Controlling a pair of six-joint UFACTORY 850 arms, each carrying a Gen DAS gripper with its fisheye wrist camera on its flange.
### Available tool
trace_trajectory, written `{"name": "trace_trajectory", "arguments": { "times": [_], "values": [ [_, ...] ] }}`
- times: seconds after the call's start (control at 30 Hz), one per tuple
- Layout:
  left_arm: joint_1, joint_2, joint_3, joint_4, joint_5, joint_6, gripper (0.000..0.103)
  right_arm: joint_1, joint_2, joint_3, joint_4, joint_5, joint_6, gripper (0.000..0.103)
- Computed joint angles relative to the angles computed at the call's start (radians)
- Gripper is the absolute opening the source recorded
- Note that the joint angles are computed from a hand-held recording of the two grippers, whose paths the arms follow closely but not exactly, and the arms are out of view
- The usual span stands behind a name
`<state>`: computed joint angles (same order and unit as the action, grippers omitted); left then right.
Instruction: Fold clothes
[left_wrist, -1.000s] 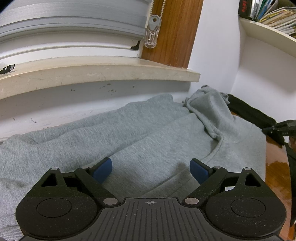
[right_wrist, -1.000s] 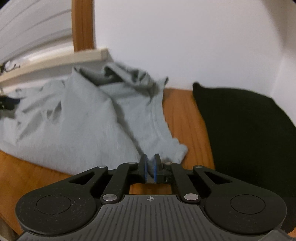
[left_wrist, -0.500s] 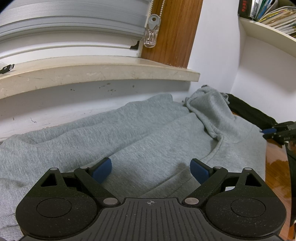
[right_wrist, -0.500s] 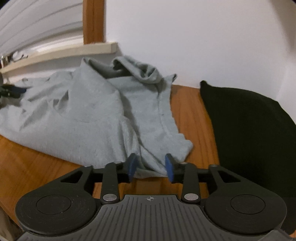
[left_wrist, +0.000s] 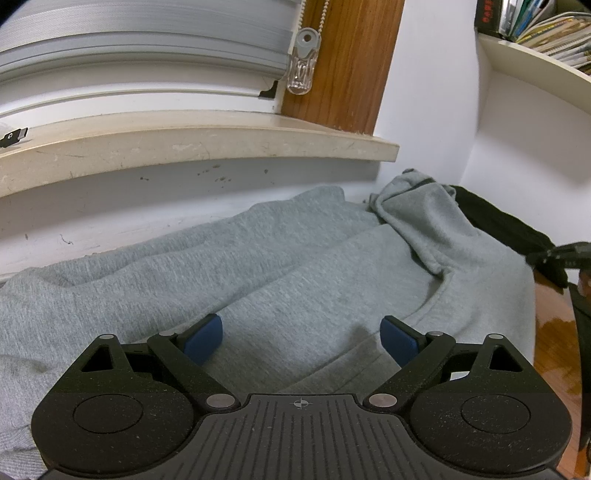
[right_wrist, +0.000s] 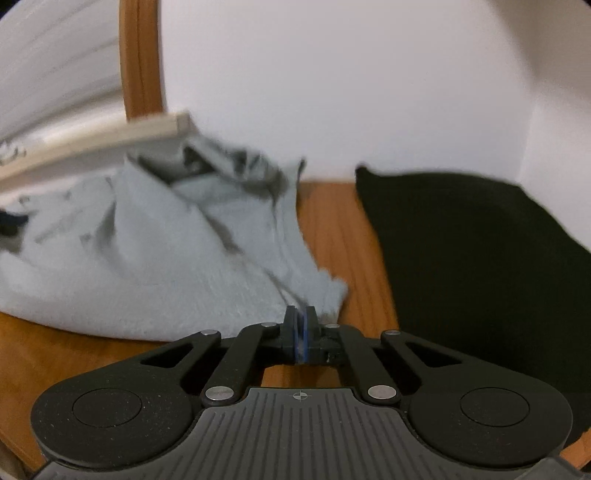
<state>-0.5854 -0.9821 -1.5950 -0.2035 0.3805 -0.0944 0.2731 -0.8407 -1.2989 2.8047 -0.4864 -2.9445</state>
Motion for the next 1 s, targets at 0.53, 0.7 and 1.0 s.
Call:
{"name": "trace_trajectory", "arguments": {
  "times": [0.53, 0.7, 1.0],
  "values": [
    [-0.034, 0.004, -0.005, -0.280, -0.046, 0.310, 0.102, 0.110, -0.038, -0.070, -0.078, -0.015, -0.013, 0.028],
    [-0.045, 0.032, 0.046, -0.335, -0.016, 0.343, 0.102, 0.075, -0.002, -0.005, -0.163, -0.054, 0.061, 0.028],
    [-0.062, 0.025, 0.024, -0.511, -0.020, 0.537, 0.100, 0.088, -0.013, -0.044, -0.143, -0.049, 0.056, 0.033]
  ]
}}
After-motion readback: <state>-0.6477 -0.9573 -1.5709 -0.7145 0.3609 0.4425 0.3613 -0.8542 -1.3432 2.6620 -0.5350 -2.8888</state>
